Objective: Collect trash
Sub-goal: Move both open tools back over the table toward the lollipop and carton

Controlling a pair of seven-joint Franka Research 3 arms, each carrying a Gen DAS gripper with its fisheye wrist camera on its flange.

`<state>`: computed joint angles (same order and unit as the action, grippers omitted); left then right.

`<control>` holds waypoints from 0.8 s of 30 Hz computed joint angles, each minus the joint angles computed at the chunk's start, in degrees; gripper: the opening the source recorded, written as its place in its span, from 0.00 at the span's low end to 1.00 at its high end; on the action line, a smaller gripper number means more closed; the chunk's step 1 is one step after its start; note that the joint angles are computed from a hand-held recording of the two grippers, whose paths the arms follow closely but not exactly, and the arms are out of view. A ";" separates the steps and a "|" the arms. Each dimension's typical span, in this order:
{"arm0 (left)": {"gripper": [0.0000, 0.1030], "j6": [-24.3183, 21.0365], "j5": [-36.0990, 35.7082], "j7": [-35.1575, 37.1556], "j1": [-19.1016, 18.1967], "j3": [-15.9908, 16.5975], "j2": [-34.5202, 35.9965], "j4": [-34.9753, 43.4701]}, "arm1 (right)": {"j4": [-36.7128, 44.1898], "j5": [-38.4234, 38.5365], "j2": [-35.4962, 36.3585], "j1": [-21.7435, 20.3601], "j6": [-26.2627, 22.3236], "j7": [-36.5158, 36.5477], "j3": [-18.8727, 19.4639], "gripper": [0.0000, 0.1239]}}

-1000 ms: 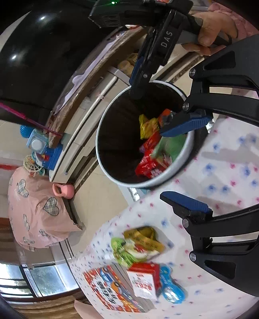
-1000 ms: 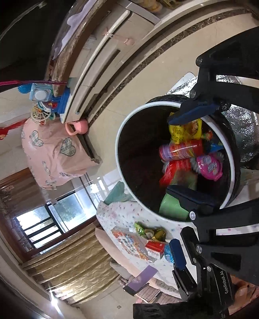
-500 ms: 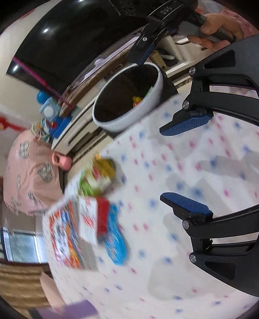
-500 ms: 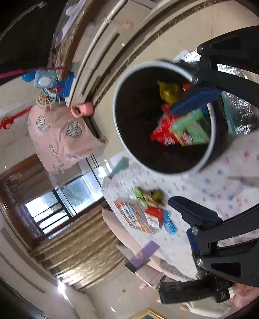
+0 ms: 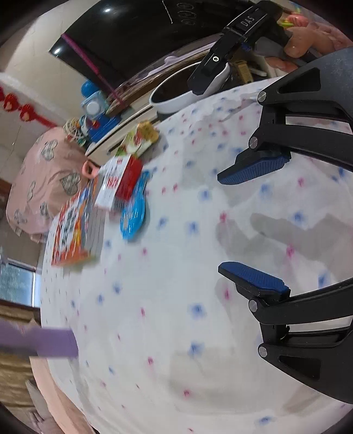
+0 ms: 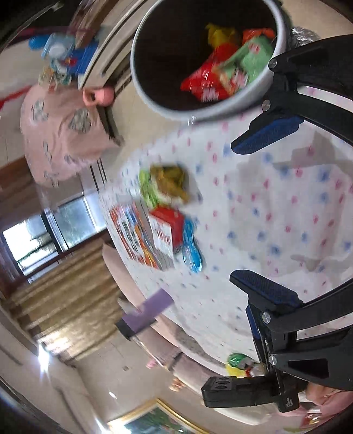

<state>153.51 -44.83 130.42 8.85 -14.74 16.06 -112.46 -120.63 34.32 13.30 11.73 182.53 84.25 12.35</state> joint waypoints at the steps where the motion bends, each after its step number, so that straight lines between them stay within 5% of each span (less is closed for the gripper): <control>1: 0.58 -0.16 0.50 -0.50 -0.03 0.27 0.58 0.68 | 0.83 0.06 0.72 -0.39 -0.20 -0.71 0.75 0.71; 8: 0.59 -0.02 5.68 -0.12 0.44 -0.83 5.86 8.16 | 7.40 -3.63 5.17 2.86 -3.81 1.68 -2.79 0.71; 15: 0.77 -2.36 17.75 2.69 -0.50 -2.85 16.41 22.49 | 7.89 -4.20 5.52 1.99 -3.65 2.30 -2.49 0.71; 23: 0.77 -6.11 28.60 0.20 -2.77 -3.79 26.74 36.26 | 8.62 -4.14 6.34 1.23 -5.20 2.89 -3.53 0.71; 24: 0.69 -5.92 28.87 0.27 -2.59 -4.28 27.00 36.41 | 8.72 -4.13 6.33 1.11 -5.16 2.95 -3.62 0.71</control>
<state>147.59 -15.97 130.69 6.26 -19.02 43.06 -76.05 -111.91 30.19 19.63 12.83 177.37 87.20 8.72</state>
